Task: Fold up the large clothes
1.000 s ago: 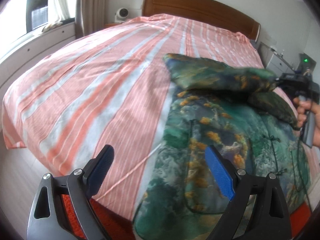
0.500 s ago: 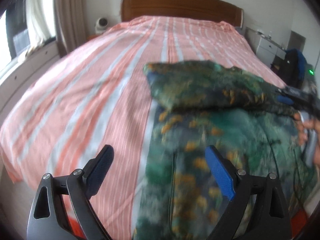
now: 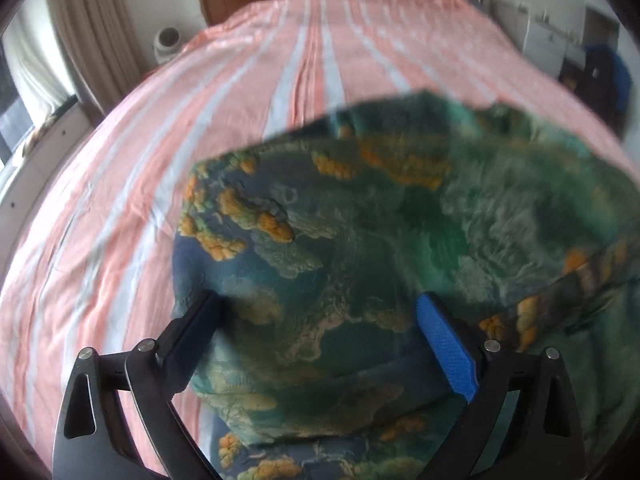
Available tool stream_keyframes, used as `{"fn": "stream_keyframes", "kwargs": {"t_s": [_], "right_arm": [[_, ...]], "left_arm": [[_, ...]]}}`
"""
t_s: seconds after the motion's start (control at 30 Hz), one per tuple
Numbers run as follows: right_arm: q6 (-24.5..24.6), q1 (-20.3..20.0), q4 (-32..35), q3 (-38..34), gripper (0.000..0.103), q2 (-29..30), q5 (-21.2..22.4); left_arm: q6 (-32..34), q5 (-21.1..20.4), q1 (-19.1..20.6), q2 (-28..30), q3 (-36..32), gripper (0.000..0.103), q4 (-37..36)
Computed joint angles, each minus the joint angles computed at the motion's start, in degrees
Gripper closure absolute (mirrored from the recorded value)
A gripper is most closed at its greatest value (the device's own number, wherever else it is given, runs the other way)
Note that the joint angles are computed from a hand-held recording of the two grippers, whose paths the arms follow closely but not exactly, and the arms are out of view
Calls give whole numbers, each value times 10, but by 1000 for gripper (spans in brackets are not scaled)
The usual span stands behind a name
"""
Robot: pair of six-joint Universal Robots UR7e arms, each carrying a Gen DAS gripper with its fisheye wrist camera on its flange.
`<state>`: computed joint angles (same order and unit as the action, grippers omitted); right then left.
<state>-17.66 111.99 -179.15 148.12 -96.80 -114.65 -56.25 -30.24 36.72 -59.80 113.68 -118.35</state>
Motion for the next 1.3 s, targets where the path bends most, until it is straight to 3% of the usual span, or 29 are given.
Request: {"fn": "stream_keyframes", "kwargs": {"t_s": [0.07, 0.2, 0.4, 0.5, 0.7, 0.8, 1.03, 1.13, 1.23, 1.3], "right_arm": [[-24, -10, -10, 21, 31, -27, -2], [-60, -40, -69, 56, 31, -57, 7], [-96, -51, -139, 65, 30, -46, 19], [-108, -52, -150, 71, 30, -42, 23], [-128, -79, -157, 98, 30, -60, 45], [-134, -89, -155, 103, 29, -66, 52], [-149, -104, -177, 109, 29, -62, 76], [-155, -101, -184, 112, 24, -55, 75], [-163, -101, -192, 115, 19, -50, 73], [-163, -100, -197, 115, 19, -46, 71]], "left_arm": [[-5, 20, -10, 11, -4, 5, 31], [42, 1, -40, 1, -12, 5, 0], [162, -51, -63, 40, -53, 4, -167], [194, -56, -56, 83, -78, 4, -200], [139, -71, -22, 170, -144, 3, -126], [134, -66, -21, 176, -149, 1, -128], [160, -47, -49, 135, -109, 3, -150], [153, -44, -74, 95, -69, 3, -153], [98, -38, -108, 38, -16, 3, -102], [34, -36, -130, -7, 16, 3, -31]]}}
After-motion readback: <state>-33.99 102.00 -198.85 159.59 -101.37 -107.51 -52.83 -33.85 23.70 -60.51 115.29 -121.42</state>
